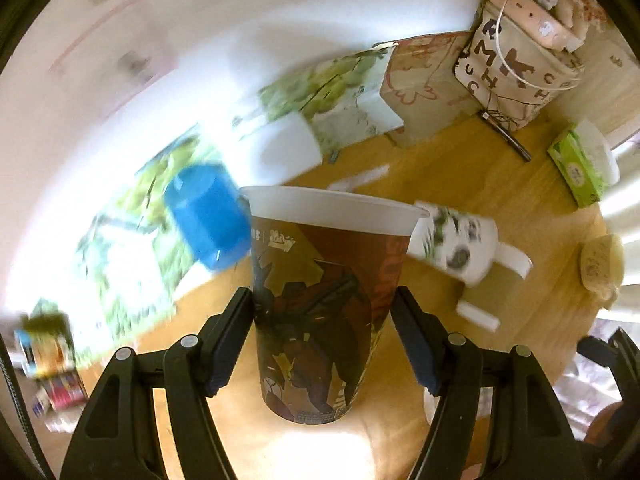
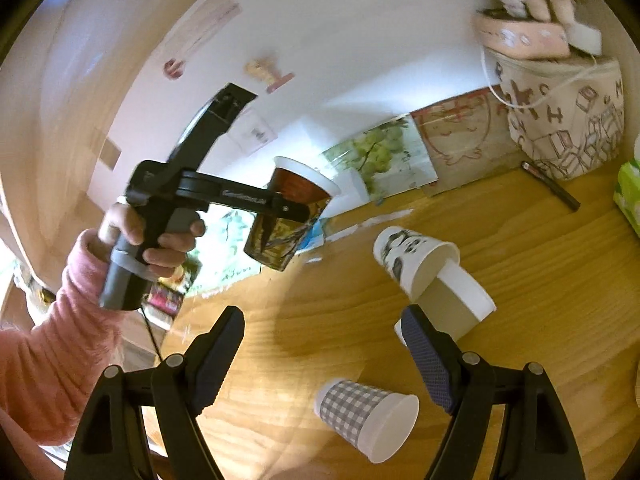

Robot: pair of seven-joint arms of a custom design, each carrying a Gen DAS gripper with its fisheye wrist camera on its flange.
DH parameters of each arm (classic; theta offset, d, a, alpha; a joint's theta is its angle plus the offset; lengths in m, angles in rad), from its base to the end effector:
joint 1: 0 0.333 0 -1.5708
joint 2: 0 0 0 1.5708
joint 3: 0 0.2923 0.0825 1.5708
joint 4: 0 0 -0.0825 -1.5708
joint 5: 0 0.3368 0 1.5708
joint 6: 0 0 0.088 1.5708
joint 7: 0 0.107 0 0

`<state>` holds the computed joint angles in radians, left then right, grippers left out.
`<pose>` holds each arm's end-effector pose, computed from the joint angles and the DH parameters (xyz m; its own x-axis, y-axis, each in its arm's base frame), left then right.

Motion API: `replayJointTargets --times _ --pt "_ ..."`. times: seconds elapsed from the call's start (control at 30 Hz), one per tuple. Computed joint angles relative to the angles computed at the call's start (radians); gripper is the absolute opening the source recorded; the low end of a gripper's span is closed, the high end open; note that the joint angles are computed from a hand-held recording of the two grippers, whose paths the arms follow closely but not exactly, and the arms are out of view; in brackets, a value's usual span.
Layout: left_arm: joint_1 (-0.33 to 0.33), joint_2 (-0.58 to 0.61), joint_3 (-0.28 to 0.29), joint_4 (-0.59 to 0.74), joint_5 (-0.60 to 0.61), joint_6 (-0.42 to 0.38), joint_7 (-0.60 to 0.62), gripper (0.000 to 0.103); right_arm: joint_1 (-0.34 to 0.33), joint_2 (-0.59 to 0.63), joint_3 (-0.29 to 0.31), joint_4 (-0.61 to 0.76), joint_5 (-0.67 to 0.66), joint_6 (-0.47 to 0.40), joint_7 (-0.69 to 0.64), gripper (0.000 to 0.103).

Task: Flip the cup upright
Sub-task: 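Rotate the held cup with the left gripper so its rim faces up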

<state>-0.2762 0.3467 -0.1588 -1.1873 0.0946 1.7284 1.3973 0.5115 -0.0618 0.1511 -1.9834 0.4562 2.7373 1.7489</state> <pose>0.5707 -0.2341 0.5888 -0.2491 -0.9685 -0.0061 -0.9484 0.2452 -0.2010 0.4396 0.3241 0.5784 0.2931 -0.8069 -0.5128 -0.8257 0.0567 -0.5612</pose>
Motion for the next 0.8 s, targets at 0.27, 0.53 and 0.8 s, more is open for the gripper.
replayJointTargets --times 0.27,0.53,0.8 --pt "0.054 -0.352 -0.024 -0.435 -0.055 0.133 -0.095 0.074 0.024 -0.061 0.026 -0.026 -0.149 -0.046 0.091 0.081" --pt "0.093 -0.593 -0.059 -0.696 -0.13 0.17 -0.144 0.074 0.069 -0.138 0.045 -0.082 -0.252 -0.088 0.198 0.081" --pt "0.101 -0.773 -0.087 -0.891 -0.19 0.168 -0.2 0.074 0.122 -0.223 0.052 -0.166 -0.271 -0.108 0.282 0.081"
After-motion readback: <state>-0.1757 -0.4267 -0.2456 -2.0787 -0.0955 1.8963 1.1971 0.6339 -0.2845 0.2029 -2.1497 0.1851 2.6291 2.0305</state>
